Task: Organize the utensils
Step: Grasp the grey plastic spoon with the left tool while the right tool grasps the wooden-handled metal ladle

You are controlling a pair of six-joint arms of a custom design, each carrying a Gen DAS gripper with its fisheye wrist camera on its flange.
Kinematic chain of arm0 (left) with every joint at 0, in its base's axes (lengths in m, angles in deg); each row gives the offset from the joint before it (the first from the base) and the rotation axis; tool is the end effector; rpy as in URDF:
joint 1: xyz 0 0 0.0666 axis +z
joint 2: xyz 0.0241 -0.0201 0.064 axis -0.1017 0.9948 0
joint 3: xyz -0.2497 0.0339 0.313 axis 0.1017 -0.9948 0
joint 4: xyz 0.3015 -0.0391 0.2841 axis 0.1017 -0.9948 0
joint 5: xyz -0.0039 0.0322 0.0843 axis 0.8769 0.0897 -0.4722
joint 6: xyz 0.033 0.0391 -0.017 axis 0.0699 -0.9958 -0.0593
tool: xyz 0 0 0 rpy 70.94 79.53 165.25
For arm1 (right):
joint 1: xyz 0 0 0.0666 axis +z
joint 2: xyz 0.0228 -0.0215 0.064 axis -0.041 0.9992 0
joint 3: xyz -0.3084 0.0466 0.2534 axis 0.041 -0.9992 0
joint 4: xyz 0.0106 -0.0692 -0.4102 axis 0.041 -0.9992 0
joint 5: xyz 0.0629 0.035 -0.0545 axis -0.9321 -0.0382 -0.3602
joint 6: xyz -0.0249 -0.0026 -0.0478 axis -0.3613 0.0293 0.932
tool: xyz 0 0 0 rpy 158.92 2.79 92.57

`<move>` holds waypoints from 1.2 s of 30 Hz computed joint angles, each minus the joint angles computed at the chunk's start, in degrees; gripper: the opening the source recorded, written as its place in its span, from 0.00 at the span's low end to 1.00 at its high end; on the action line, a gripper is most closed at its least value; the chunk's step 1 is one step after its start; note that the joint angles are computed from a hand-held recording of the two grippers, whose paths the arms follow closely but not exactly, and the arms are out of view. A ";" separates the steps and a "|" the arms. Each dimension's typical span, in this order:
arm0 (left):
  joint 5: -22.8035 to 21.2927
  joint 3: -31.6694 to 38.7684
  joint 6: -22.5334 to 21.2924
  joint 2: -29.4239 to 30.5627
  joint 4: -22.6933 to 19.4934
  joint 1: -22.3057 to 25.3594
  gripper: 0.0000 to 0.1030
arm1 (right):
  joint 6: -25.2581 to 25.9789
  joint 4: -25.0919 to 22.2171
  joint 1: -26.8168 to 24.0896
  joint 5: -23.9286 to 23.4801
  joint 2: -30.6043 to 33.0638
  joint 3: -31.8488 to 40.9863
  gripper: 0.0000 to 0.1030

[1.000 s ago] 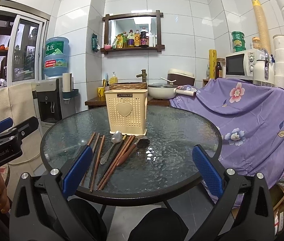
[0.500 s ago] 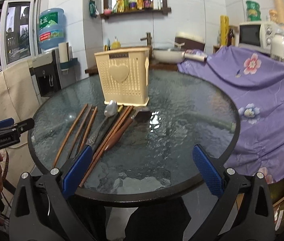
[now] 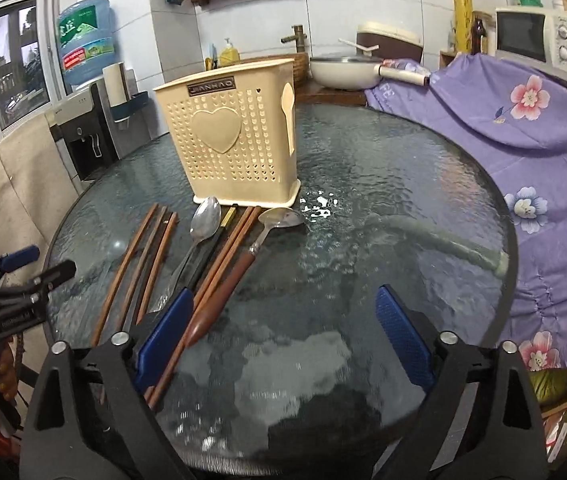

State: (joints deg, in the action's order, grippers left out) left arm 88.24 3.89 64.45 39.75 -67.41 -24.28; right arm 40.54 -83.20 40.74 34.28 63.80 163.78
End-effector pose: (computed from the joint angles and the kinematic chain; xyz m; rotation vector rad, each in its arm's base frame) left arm 0.4947 -0.1668 0.5121 0.5289 2.2361 -0.1431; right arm 0.4381 0.3800 0.5150 0.3565 2.2267 0.0292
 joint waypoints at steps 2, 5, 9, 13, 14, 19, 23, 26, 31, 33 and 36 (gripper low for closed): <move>0.56 1.91 -0.19 1.64 -1.78 0.23 0.78 | 0.24 -0.58 -1.18 -1.80 1.36 2.00 0.84; 2.07 4.05 0.03 3.64 -4.33 0.66 0.75 | 0.56 -1.52 -2.67 -4.15 3.22 4.65 0.82; 2.68 5.61 -0.61 5.02 -6.31 0.52 0.71 | 1.18 -2.27 -3.10 -4.36 4.56 6.37 0.82; 0.75 6.61 -1.85 6.00 -6.53 -0.15 0.65 | 0.92 -2.90 -3.00 -4.40 5.39 7.24 0.82; 0.67 7.26 -1.88 6.56 -7.07 -0.16 0.63 | 0.77 -3.18 -3.15 -4.74 5.62 7.54 0.81; -0.14 9.64 -2.42 8.82 -9.84 -0.21 0.59 | 1.15 -4.21 -3.76 -5.78 6.54 8.64 0.80; -0.64 10.01 -2.78 9.51 -10.43 -0.52 0.59 | 0.46 -3.49 -4.21 -6.34 6.23 7.95 0.80; -0.83 10.22 -3.05 9.91 -10.31 -0.72 0.59 | 0.17 -2.99 -4.46 -6.48 5.87 7.23 0.80; -1.16 12.00 -2.72 11.33 -10.95 -1.26 0.58 | -0.01 -2.52 -4.98 -8.32 6.09 7.25 0.80; -0.82 12.76 -2.21 11.90 -11.39 -1.28 0.56 | -0.56 -2.78 -5.39 -9.48 6.46 7.69 0.80; -0.78 14.35 -1.31 13.06 -12.12 -1.52 0.53 | -1.22 -4.13 -6.06 -10.02 7.57 9.42 0.80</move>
State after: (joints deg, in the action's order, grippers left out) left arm 87.46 18.24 63.14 52.82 -79.54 -25.80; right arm 39.32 -87.33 34.67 24.26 71.37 173.21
